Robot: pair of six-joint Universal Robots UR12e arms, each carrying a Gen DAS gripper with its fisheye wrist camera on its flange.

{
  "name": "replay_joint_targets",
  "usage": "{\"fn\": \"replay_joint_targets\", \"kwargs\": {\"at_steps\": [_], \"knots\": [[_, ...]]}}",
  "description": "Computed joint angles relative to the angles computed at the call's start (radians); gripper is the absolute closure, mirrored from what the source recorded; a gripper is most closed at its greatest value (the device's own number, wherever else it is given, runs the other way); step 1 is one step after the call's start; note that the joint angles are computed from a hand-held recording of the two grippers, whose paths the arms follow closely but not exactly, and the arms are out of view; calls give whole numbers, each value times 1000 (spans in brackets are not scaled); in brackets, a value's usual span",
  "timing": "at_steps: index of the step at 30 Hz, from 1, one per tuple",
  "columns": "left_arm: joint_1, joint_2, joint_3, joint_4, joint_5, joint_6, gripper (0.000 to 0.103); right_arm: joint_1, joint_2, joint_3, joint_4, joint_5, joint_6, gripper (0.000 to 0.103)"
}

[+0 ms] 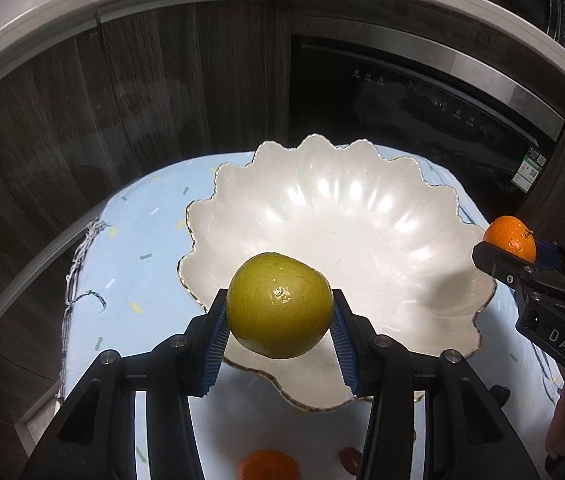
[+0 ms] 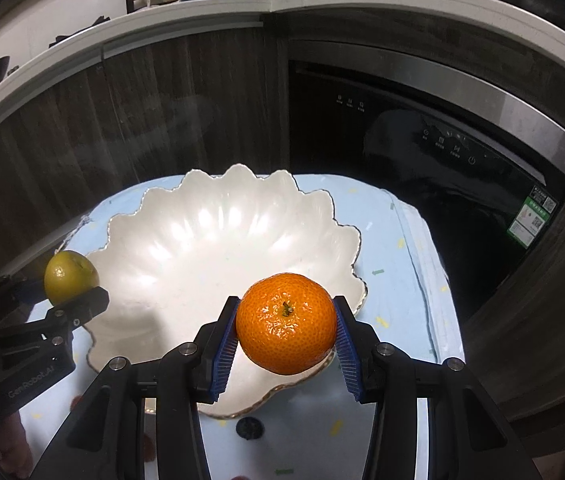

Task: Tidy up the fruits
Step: 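Carry the citrus and mandarin in both tools over the white bowl, then open both tools to drop the citrus and mandarin into the bowl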

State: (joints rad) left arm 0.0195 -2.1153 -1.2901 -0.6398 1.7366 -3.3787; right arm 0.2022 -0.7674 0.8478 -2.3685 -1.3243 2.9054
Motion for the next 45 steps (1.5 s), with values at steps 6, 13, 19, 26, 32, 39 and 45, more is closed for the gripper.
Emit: {"fn": "replay_joint_targets", "kwargs": {"at_steps": [6, 13, 19, 26, 32, 39, 45], "knots": [[3, -12, 15, -34, -11, -20, 56, 2, 17, -23, 35, -9, 0, 57], [11, -18, 29, -83, -39, -57, 52, 4, 36, -59, 85, -1, 0, 55], [7, -7, 14, -35, -10, -64, 26, 8, 33, -52, 43, -36, 31, 25], [2, 1, 14, -5, 44, -69, 7, 7, 25, -51, -20, -61, 55, 12], [-5, 16, 8, 14, 72, -65, 2, 6, 13, -44, -51, -56, 65, 12], [-16, 38, -8, 28, 97, -63, 2, 0, -21, 5, -94, -48, 75, 12], [-26, 58, -23, 39, 118, -64, 2, -4, -56, 53, -128, -42, 82, 12]]}}
